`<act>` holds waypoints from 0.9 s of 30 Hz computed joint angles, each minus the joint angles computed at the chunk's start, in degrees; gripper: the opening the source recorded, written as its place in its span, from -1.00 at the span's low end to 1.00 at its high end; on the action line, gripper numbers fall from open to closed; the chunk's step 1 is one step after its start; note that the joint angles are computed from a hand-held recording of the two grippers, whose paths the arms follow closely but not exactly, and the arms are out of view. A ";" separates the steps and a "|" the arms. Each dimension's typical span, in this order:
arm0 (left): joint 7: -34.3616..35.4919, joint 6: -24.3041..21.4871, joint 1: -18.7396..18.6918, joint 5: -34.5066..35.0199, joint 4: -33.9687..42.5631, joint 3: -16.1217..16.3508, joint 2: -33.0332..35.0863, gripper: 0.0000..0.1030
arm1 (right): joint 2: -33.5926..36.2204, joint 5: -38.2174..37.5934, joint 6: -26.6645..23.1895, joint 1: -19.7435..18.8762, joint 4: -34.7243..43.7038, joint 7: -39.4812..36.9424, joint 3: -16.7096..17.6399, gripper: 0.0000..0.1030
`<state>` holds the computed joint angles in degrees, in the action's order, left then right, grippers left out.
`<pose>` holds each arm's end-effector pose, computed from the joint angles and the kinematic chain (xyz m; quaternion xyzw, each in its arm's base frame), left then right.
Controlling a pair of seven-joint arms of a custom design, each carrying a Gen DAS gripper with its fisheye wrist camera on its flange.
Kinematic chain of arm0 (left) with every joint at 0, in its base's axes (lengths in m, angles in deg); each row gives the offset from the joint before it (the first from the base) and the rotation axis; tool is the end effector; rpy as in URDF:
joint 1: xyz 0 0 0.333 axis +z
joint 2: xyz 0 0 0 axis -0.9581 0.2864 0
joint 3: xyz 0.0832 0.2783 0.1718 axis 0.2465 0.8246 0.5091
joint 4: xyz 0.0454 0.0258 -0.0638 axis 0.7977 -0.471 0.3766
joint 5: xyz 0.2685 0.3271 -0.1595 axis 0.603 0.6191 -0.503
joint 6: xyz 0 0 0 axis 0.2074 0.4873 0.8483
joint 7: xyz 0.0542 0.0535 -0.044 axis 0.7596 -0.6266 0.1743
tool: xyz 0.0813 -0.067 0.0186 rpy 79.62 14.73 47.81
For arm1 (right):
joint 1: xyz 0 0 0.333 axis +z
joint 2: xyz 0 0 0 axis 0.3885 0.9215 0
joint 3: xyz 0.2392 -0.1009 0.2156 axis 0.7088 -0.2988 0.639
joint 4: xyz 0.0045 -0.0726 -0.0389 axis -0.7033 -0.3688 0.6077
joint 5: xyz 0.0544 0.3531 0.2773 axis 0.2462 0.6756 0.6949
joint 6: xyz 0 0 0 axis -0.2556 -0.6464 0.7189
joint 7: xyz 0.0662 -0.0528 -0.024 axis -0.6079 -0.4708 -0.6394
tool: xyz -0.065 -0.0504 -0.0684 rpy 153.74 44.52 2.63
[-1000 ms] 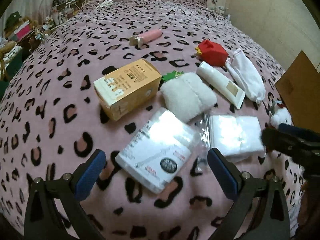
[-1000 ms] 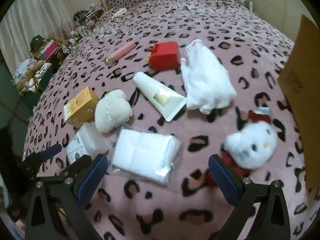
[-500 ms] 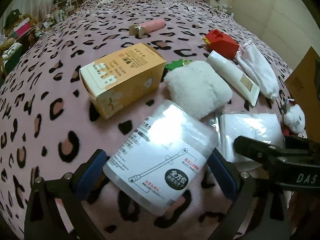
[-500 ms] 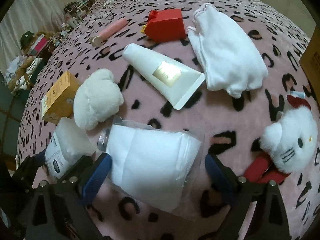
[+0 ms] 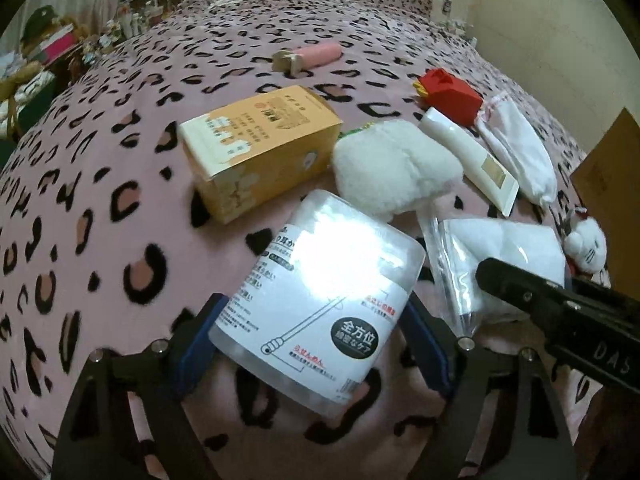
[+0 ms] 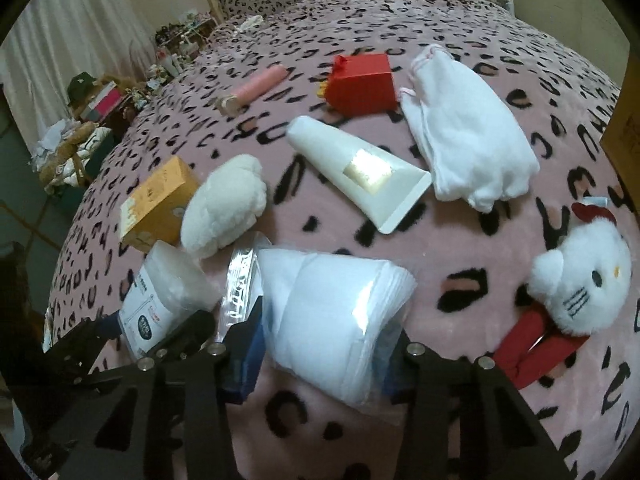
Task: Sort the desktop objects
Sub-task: 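Grasp the white cotton-swab tub with the left tool while the right tool grasps the cotton-pad bag, then lift the swab tub and pad bag and carry both toward the cardboard box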
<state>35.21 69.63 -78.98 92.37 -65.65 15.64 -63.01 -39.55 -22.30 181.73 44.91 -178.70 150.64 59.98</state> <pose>0.5638 -0.1750 0.4143 -0.7302 0.6257 -0.2177 0.1671 0.6040 0.3346 0.4284 -0.7127 0.6371 -0.0524 0.2888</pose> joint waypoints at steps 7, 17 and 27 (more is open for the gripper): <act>0.44 -1.02 0.38 -5.10 -3.31 0.12 -3.80 0.46 | -1.93 -0.78 0.16 0.62 -1.25 -0.02 -0.07 -0.14; 1.55 -1.59 0.30 -5.95 -3.75 -0.36 -3.50 0.43 | -2.88 2.28 -1.09 0.09 -3.36 -1.23 0.40 -0.14; -7.97 -1.44 0.36 9.26 -0.81 -0.89 0.46 0.42 | -1.94 6.74 -0.84 -0.46 -3.34 -2.89 0.71 -0.14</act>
<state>27.24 68.19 -78.62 101.62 -66.46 14.75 -62.55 -41.49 -15.56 180.89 44.45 -182.04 147.75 60.69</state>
